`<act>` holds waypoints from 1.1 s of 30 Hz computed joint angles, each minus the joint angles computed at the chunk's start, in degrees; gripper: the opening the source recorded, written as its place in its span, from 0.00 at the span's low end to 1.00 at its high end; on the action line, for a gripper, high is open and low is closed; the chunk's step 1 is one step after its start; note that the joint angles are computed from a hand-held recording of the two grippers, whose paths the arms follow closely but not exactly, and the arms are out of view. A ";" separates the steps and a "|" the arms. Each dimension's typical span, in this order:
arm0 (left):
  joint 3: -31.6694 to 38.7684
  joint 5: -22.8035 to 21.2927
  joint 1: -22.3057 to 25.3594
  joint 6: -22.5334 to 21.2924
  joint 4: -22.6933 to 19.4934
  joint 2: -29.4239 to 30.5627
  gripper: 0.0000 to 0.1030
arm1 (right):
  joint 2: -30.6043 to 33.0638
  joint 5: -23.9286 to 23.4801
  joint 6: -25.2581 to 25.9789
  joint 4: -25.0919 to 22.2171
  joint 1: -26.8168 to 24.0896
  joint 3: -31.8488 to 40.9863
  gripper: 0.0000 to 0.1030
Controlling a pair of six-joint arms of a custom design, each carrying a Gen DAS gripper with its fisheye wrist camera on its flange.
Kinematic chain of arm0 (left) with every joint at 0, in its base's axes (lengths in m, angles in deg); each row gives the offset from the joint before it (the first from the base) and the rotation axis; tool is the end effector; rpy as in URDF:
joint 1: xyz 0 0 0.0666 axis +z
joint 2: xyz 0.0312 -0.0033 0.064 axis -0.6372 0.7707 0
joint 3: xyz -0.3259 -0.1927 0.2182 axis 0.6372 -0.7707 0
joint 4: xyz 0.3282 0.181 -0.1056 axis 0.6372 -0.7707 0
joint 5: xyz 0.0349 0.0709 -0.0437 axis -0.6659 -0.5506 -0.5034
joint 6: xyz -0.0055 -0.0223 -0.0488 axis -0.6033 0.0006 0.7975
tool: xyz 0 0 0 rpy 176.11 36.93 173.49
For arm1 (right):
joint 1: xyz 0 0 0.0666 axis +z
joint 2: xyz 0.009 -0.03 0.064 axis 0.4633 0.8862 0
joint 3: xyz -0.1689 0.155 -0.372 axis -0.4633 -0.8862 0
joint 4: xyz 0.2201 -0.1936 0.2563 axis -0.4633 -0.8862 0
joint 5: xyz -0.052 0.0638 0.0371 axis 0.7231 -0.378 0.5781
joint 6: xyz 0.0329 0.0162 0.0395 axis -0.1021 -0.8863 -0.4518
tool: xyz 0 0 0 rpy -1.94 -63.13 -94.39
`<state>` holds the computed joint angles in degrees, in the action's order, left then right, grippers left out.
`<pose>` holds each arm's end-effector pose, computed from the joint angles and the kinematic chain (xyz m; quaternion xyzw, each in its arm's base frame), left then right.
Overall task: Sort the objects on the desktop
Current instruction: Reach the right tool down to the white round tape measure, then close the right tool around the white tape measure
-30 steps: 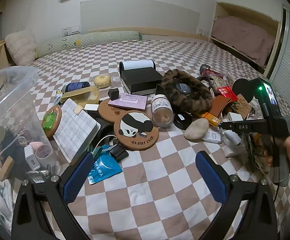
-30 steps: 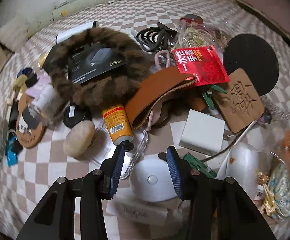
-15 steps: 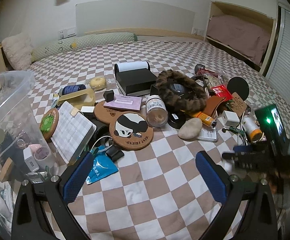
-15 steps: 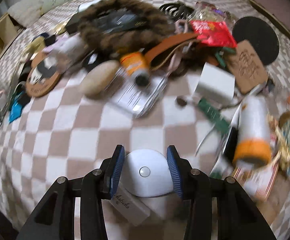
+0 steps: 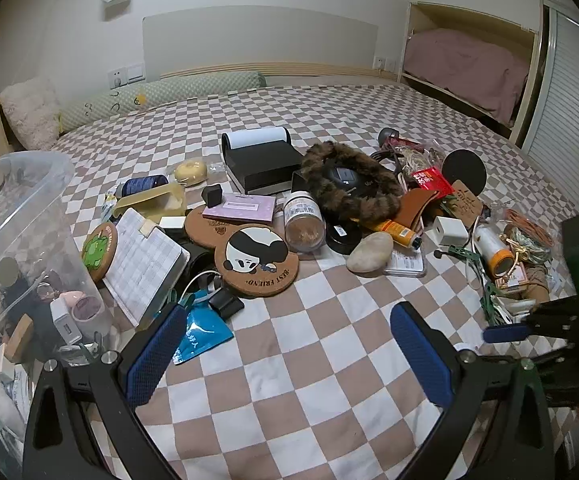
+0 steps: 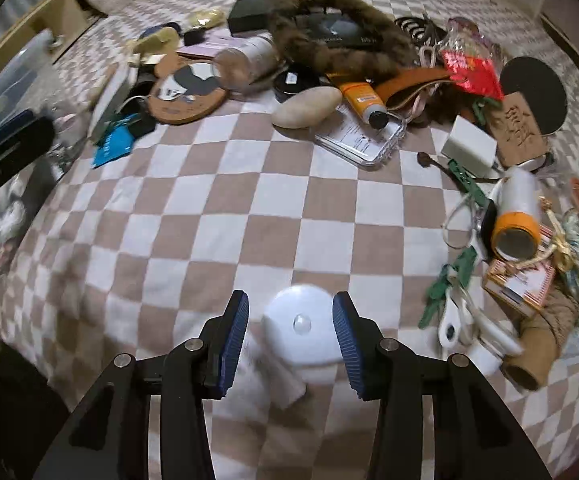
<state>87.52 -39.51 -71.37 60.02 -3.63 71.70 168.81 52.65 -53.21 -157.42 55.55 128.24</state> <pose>0.4876 -0.2906 0.4730 0.0305 0.9232 -0.0379 0.3812 0.5136 0.2746 0.4434 -0.2048 0.9666 0.0730 0.1356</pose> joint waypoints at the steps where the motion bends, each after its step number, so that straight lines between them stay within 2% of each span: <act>1: 0.02 -0.06 -0.02 0.12 0.03 0.03 0.99 | -0.93 0.72 0.59 -0.05 -0.13 -1.13 0.43; 6: 0.13 0.30 -0.03 0.43 -0.10 0.03 0.99 | -2.58 7.27 2.60 -3.34 -0.92 -3.35 0.43; 13: 0.72 -0.11 -0.63 -0.61 -0.60 0.42 0.99 | -0.83 9.11 6.02 -5.20 1.19 -4.47 0.43; 20: 1.48 -3.97 -1.52 -3.83 -2.22 1.27 0.99 | 1.04 7.35 7.68 -3.21 4.17 -1.94 0.43; 25: 1.64 -3.97 -1.14 -3.52 -3.09 1.55 0.99 | 1.92 2.83 7.56 -2.40 4.84 -0.21 0.43; 30: 1.68 -3.58 -0.88 -2.66 -3.37 1.44 0.99 | -0.68 4.73 9.91 -0.39 3.82 -1.48 0.43; 33: 1.83 -2.73 -0.90 -2.46 -3.74 1.60 0.99 | -1.44 6.02 9.20 0.25 1.49 -2.05 0.43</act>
<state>89.35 -42.24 -72.28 57.57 -7.37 73.30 167.37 58.66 -44.02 -157.17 57.04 126.18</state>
